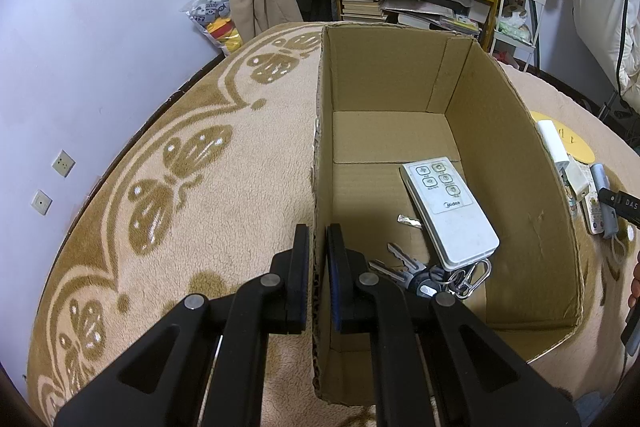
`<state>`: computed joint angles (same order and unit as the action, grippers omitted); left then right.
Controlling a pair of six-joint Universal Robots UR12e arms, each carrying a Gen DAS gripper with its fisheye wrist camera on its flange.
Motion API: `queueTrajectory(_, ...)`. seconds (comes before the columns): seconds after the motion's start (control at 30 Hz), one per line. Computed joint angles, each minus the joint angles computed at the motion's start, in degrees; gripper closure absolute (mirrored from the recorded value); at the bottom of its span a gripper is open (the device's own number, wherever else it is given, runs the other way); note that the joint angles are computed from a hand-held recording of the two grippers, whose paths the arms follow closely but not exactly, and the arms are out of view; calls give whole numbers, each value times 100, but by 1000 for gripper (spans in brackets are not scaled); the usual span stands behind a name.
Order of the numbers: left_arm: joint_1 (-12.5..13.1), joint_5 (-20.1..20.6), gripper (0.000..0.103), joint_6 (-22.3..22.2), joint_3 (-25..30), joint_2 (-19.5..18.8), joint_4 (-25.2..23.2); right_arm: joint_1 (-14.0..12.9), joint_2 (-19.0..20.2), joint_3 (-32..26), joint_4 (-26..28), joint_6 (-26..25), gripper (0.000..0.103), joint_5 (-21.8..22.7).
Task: Organize rigid objects
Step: 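Close the right tool on the light-blue strapped device and lift it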
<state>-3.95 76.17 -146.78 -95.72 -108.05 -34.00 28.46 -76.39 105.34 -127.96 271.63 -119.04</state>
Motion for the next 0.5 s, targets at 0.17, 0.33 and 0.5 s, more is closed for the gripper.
queueTrajectory(0.17, 3, -7, 94, 0, -6, 9, -3, -4, 124, -244, 518, -216, 72, 15)
queueTrajectory(0.33, 1, -3, 94, 4, -5, 7, 3, 45, 110, -238, 555, -38, 73, -43)
queueTrajectory(0.5, -1, -2, 94, 2, -7, 9, 1, 106, 79, -311, 605, 28, 74, -235)
